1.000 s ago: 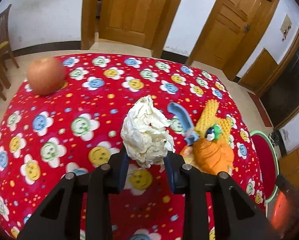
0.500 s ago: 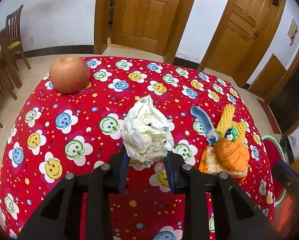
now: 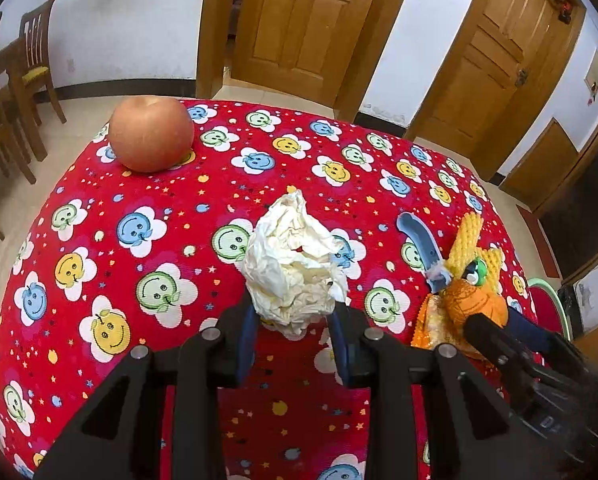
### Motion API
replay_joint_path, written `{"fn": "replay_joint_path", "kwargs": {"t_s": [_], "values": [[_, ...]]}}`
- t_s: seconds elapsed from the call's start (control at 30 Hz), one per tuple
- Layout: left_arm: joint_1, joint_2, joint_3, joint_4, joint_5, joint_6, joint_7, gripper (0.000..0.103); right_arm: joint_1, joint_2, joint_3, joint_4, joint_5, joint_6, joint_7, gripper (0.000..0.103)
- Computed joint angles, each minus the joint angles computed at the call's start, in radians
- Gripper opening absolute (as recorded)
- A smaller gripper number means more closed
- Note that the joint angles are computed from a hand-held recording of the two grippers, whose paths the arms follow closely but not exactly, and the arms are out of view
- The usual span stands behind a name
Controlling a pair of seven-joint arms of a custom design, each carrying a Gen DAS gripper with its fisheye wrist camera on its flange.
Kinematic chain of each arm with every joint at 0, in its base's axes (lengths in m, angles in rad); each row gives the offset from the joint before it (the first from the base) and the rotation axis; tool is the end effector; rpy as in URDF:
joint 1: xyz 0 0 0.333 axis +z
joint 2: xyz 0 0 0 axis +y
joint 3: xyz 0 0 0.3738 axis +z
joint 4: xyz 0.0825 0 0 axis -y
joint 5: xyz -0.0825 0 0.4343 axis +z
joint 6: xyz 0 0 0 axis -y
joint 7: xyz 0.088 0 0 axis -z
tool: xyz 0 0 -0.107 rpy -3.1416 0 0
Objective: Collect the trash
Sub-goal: 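Grasp the orange cloth bundle with the right tool while the left tool holds the tissue, then carry the orange cloth over the bin and open the right tool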
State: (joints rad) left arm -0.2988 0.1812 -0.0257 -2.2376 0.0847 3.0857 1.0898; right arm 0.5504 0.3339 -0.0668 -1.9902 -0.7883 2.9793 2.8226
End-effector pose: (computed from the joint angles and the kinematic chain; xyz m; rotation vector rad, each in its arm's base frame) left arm 0.5977 -0.2078 0.3849 -2.0074 1.8611 -0.8641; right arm 0.5902 0.3696 0.3754 -1.7358 1.7656 -0.4361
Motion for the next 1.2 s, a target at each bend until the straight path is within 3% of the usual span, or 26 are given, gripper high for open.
{"fn": "replay_joint_path", "kwargs": {"t_s": [0.07,0.2,0.27,0.43,0.6,0.8,1.13,1.2], "values": [[0.014,-0.001,-0.014,-0.002,-0.019,0.001,0.015,0.032,0.005,0.002,-0.007,0.002,-0.011,0.007,0.006,0.059],[0.015,-0.004,-0.016,-0.006,-0.028,0.003,0.025,0.032,0.001,0.001,-0.007,-0.006,-0.011,0.029,-0.006,0.049],[0.014,-0.006,-0.016,-0.007,-0.030,0.003,0.029,0.032,0.000,0.000,-0.008,-0.009,-0.007,0.040,-0.014,0.038],[0.007,-0.006,-0.011,-0.009,-0.026,0.008,0.031,0.032,0.023,-0.013,-0.039,-0.028,-0.027,0.075,0.000,0.032],[0.016,-0.009,-0.022,-0.013,-0.043,0.015,0.048,0.032,0.075,-0.045,-0.105,-0.056,-0.128,0.108,0.105,0.029],[0.021,-0.008,-0.031,-0.014,-0.064,0.018,0.073,0.032,0.116,-0.117,-0.166,-0.104,-0.367,0.115,0.345,0.029],[-0.002,-0.007,-0.019,-0.012,-0.062,0.027,0.081,0.032,0.050,-0.264,-0.122,-0.212,-0.668,0.033,0.676,0.029],[0.032,-0.006,-0.063,-0.010,-0.102,0.027,0.122,0.032,0.026,-0.295,-0.103,-0.241,-0.711,0.012,0.737,0.029]]}}
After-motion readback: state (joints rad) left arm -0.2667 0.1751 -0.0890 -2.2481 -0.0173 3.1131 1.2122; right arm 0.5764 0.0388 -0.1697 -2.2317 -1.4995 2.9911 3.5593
